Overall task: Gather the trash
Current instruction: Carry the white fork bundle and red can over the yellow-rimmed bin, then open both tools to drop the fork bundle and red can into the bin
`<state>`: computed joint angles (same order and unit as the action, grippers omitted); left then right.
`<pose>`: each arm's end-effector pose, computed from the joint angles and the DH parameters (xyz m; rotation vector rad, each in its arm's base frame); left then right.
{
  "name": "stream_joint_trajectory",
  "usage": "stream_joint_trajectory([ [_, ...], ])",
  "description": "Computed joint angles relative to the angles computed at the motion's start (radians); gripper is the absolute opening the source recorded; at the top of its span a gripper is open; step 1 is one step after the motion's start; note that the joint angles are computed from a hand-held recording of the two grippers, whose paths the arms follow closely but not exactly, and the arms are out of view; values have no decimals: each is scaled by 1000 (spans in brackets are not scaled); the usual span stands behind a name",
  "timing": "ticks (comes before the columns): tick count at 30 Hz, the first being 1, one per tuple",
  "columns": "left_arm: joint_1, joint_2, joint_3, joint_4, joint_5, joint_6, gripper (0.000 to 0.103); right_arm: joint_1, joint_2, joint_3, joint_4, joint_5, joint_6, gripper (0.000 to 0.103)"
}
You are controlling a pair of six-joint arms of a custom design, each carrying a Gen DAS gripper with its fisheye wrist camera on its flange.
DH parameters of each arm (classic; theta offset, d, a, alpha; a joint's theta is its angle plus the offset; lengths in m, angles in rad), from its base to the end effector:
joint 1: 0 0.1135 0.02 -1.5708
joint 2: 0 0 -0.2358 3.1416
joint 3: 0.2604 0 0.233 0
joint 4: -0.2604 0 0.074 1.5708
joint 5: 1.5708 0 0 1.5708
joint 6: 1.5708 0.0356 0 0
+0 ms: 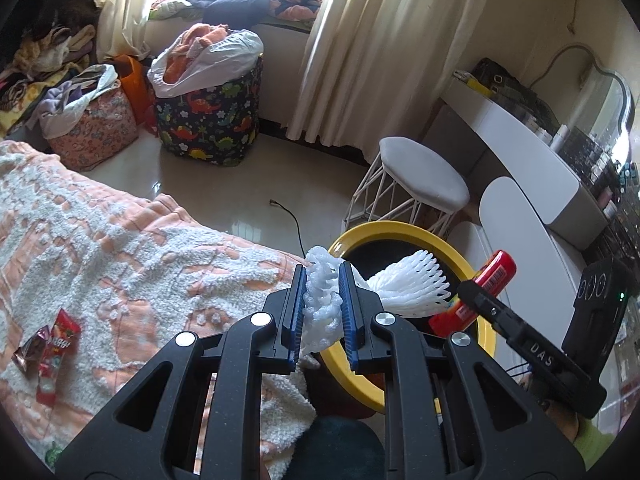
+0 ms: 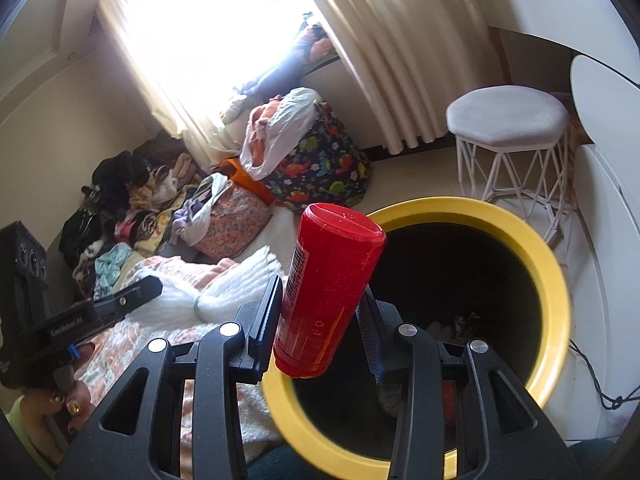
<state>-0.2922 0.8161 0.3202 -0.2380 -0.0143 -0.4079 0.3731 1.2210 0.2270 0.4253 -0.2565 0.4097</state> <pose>0.1595 -0.0475 0.1575 -0.1420 2.3245 -0.3395 0.1863 0.0826 0.1206 -0.1152 2.2055 0.7229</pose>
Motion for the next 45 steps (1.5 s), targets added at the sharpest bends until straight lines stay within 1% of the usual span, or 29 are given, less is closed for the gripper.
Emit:
stream_joint_trajectory([
  [10, -142, 136, 17, 77, -85, -32, 11, -149, 42, -7, 31, -62, -28, 35],
  [19, -221, 279, 40, 152, -117, -37, 12, -247, 120, -12, 93, -103, -44, 35],
  [31, -312, 484, 81, 246, -138, -31, 12, -270, 182, -8, 128, -82, -47, 35],
  [39, -362, 580, 95, 306, -137, -34, 12, -273, 230, 0, 154, -73, -49, 35],
  [42, -353, 584, 82, 322, -144, -43, 23, -262, 229, 2, 149, -62, -46, 37],
  [44, -332, 563, 61, 332, -140, -56, 43, -258, 233, 7, 146, -60, -45, 40],
  [45, -323, 545, 47, 336, -144, -60, 47, -254, 238, 10, 146, -55, -46, 43],
])
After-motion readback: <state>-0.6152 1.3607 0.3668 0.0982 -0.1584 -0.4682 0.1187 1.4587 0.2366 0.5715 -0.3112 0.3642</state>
